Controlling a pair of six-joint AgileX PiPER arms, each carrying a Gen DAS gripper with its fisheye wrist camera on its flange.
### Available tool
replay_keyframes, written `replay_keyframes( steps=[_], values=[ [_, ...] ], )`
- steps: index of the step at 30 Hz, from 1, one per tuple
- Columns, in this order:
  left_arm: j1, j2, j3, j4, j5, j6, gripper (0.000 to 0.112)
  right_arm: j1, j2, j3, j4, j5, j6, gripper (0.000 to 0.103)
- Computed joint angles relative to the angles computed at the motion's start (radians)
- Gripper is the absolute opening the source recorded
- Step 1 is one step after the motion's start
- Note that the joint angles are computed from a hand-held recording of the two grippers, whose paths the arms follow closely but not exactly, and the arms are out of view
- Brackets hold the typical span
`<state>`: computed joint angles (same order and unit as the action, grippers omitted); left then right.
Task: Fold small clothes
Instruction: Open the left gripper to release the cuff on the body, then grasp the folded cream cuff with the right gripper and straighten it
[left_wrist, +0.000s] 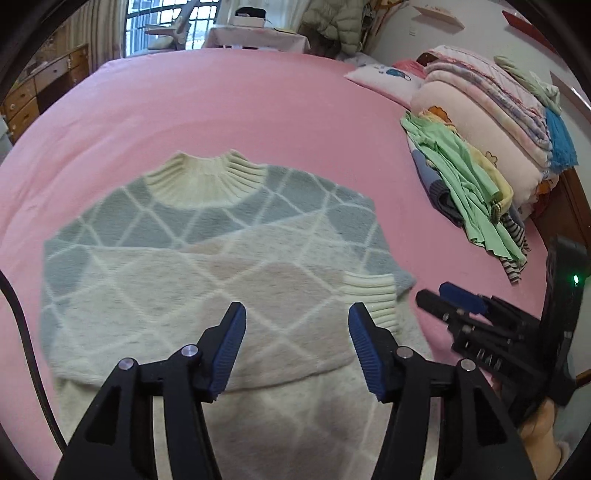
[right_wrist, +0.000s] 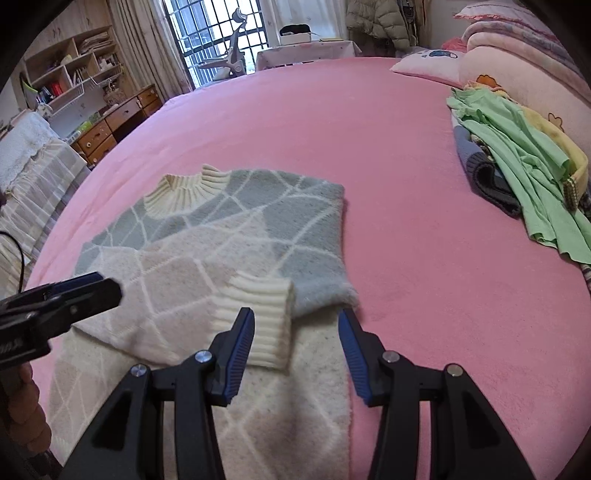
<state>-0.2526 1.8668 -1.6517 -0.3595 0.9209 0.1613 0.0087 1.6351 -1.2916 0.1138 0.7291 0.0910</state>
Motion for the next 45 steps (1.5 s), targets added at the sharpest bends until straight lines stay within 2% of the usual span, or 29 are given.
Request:
replay_keyframes(
  steps=[4, 7, 12, 17, 24, 26, 27, 28, 31, 34, 38, 40, 42, 45],
  values=[
    [0.097, -0.038, 0.010, 0.037, 0.016, 0.038, 0.057, 0.004, 0.063, -0.109, 0.035, 0.055, -0.024, 0.048],
    [0.179, -0.018, -0.026, 0.079, 0.042, 0.038, 0.057, -0.006, 0.140, -0.212, 0.061, 0.123, -0.049, 0.048],
    [0.326, 0.038, -0.091, 0.103, 0.076, 0.042, 0.057, -0.067, 0.273, -0.341, 0.196, 0.236, -0.141, 0.047],
    [0.426, 0.070, -0.098, 0.115, 0.074, 0.060, 0.057, -0.071, 0.333, -0.341, 0.197, 0.249, -0.162, 0.047],
    [0.449, 0.103, -0.075, 0.140, 0.047, 0.073, 0.057, -0.043, 0.306, -0.258, 0.229, 0.186, -0.244, 0.046],
    [0.452, 0.135, -0.100, 0.148, 0.051, 0.067, 0.057, -0.021, 0.304, -0.255, 0.189, 0.168, -0.233, 0.035],
    [0.454, 0.145, -0.108, 0.149, 0.052, 0.064, 0.057, -0.020, 0.307, -0.260, 0.196, 0.171, -0.245, 0.022],
    [0.459, 0.161, -0.123, 0.147, 0.055, 0.061, 0.057, -0.021, 0.307, -0.261, 0.212, 0.172, -0.259, 0.015],
    [0.470, 0.215, -0.181, 0.138, 0.078, 0.055, 0.057, 0.011, 0.281, -0.242, 0.148, 0.128, -0.233, 0.012],
    [0.473, 0.291, -0.276, 0.140, 0.111, 0.032, 0.057, 0.052, 0.223, -0.186, 0.057, 0.045, -0.193, 0.011],
    [0.468, 0.380, -0.407, 0.134, 0.164, 0.004, 0.057, 0.098, 0.144, -0.116, -0.101, -0.089, -0.072, 0.011],
    [0.453, 0.428, -0.483, 0.137, 0.195, -0.003, 0.057, 0.109, 0.133, -0.111, -0.189, -0.130, 0.014, 0.011],
    [0.440, 0.465, -0.540, 0.140, 0.219, -0.008, 0.057, 0.110, 0.132, -0.114, -0.251, -0.147, 0.083, 0.011],
    [0.420, 0.536, -0.650, 0.140, 0.264, -0.023, 0.056, 0.095, 0.171, -0.148, -0.241, -0.115, 0.095, 0.011]
  ],
)
